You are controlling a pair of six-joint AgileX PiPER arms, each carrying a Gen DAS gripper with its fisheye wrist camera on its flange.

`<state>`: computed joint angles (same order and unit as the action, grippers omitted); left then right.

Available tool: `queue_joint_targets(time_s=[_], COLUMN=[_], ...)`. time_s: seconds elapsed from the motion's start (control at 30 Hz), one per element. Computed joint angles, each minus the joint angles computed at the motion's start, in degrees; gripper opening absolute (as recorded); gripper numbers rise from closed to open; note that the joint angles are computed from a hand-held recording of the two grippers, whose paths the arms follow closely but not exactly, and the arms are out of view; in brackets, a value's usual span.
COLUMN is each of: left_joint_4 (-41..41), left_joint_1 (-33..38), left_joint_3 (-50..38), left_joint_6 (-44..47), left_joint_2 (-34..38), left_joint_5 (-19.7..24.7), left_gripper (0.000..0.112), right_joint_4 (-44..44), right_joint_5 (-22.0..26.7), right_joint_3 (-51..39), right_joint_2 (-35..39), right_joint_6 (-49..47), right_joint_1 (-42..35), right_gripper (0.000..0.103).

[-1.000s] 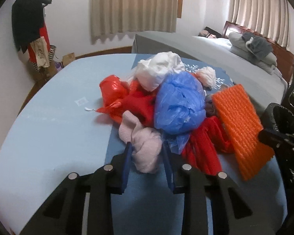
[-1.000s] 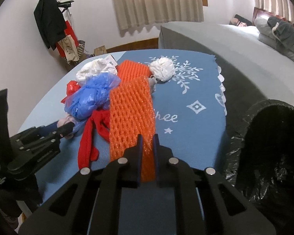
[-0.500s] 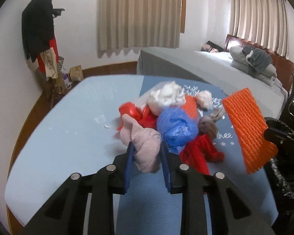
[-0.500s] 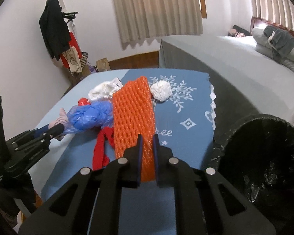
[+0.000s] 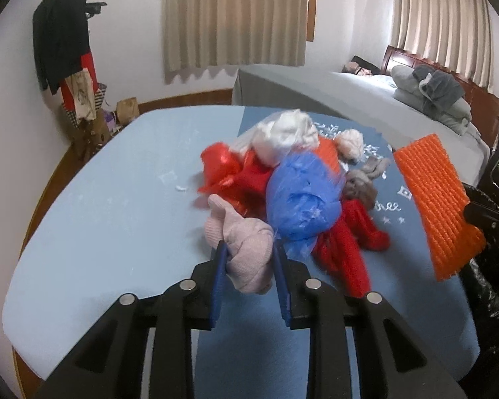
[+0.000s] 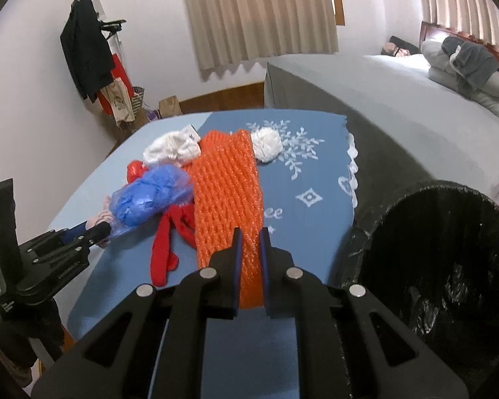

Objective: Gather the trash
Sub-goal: 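Lift the pink sock and orange net and carry both over the black bin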

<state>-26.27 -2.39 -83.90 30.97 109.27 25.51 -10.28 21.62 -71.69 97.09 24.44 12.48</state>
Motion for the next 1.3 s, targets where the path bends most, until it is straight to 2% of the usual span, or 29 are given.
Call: queue_joint_targets(time_s=[0.1, 0.17, 0.4, 0.5, 0.6, 0.73, 0.8, 0.83, 0.97, 1.3], left_joint_4=[-0.20, -1.11, -2.65, -4.19, -5.57, -8.24, -11.11, -13.18, -13.36, -13.53], left_joint_1=[0.42, 0.79, 2.02, 2.20, 2.46, 2.45, 2.76, 2.97, 2.52, 2.15], left_joint_3=[0.26, 0.76, 1.46, 3.21, 3.15, 2.24, 1.31, 1.15, 1.80, 0.52], left_joint_6=[0.51, 1.29, 3.20, 5.38, 6.35, 8.48, 10.56, 12.54, 13.48, 13.25], left_joint_2=[0.21, -0.06, 0.45, -0.28, -0.01, 0.85, 1.71, 2.06, 1.29, -4.31], left_joint_5=[-0.19, -0.72, -0.25, -1.44, -0.76, 2.29, 5.52, 6.93, 5.79, 4.38], left_gripper=[0.034, 0.047, 0.049, 0.055, 0.060, 0.059, 0.048, 0.038, 0.033, 0.033], right_joint_4=[-0.01, 0.02, -0.01, -0.06, 1.46, 1.35, 1.02, 0.81, 0.59, 0.54], right_joint_5=[0.11, 0.33, 0.81, 0.91, 1.04, 1.12, 1.03, 0.98, 0.68, -0.35], right_joint_3=[-0.24, -0.69, -1.65, -1.71, -1.78, -1.98, -1.79, -1.65, -1.02, 0.20], right_joint_2=[0.73, 1.35, 3.03, 3.39, 3.85, 3.76, 3.50, 3.34, 2.59, -1.91], right_joint_6=[0.15, 0.00, 0.36, 0.57, -0.74, -0.71, -0.30, -0.05, 0.35, 0.70], right_joint_1=[0.14, 0.26, 0.79, 0.98, 0.99, 1.05, 1.01, 0.97, 0.66, -0.50], right_gripper=[0.010, 0.010, 0.010, 0.010, 0.010, 0.010, 0.010, 0.010, 0.010, 0.010])
